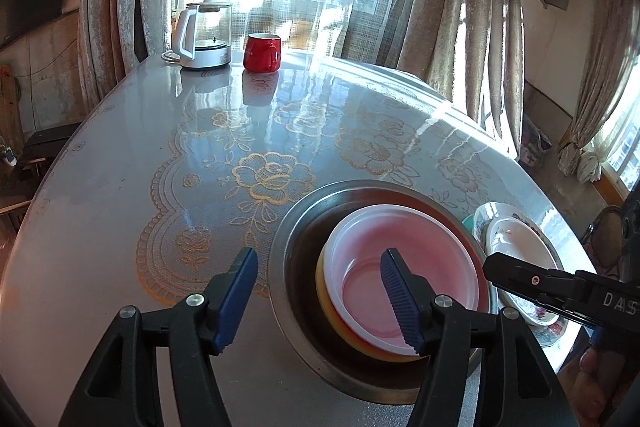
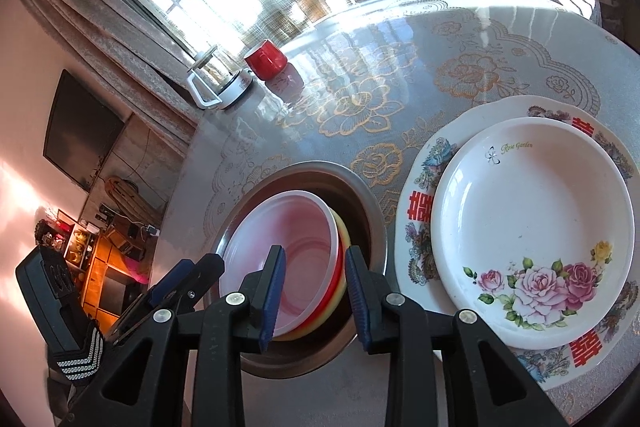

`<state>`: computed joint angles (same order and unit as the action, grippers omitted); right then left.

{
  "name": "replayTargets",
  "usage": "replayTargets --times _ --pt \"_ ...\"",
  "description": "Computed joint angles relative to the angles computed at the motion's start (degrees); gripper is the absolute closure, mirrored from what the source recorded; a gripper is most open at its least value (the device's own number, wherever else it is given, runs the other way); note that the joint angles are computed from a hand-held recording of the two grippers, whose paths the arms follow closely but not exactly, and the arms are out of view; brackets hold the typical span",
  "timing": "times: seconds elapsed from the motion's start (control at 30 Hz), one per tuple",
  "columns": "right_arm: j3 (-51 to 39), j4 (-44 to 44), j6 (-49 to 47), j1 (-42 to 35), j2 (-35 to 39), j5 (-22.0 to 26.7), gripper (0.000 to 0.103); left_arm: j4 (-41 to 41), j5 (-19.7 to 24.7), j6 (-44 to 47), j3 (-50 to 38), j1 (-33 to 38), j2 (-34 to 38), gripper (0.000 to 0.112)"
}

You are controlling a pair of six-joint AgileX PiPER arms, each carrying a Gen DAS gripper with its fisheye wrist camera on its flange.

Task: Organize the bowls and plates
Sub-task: 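Lower the pink-red bowl into the yellow bowl and open both tools, then close both tools on the rim of the steel bowl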

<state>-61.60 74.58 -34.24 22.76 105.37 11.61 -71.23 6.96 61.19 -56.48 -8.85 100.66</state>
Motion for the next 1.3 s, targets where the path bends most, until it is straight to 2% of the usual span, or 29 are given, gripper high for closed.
replayTargets --times 0.2,0.37,0.73,0.97,1.03,1.13,1.2,1.3 --pt "1.16 0.32 0.05 0.18 -0.27 -0.38 0.072 4.1 0.03 -4.62 0.3 0.7 -0.58 0.045" --pt "1.38 -8.21 8.18 1.12 -1.06 -1.83 0.072 2.83 0.39 -3.65 0.79 1.48 -1.09 0.043" --pt "2.46 -18.6 18.52 2.17 -2.27 -1.89 0.072 -8.73 1.55 6.53 2.21 5.41 -1.77 0.039" --pt "2.64 -23.93 24.32 2.54 -2.63 -1.22 0.072 -4.94 5.62 2.28 1.45 8.61 -0.21 0.039" --pt "2.85 -25.74 26.68 2.57 -2.7 -0.98 0.072 -7.68 6.07 5.03 2.13 8.92 -0.3 0.039" --pt "3.08 -22.87 24.61 2.4 -2.41 0.01 0.072 -9.17 8.29 6.89 2.1 9.86 0.28 0.041" --pt "2.57 -27.97 29.59 2.92 -1.97 0.22 0.072 -9.27 10.4 7.28 1.9 10.6 0.81 0.046" --pt "1.36 -30.8 32.37 3.18 -0.93 1.11 0.072 -8.25 13.4 6.17 1.31 11.71 1.74 0.051"
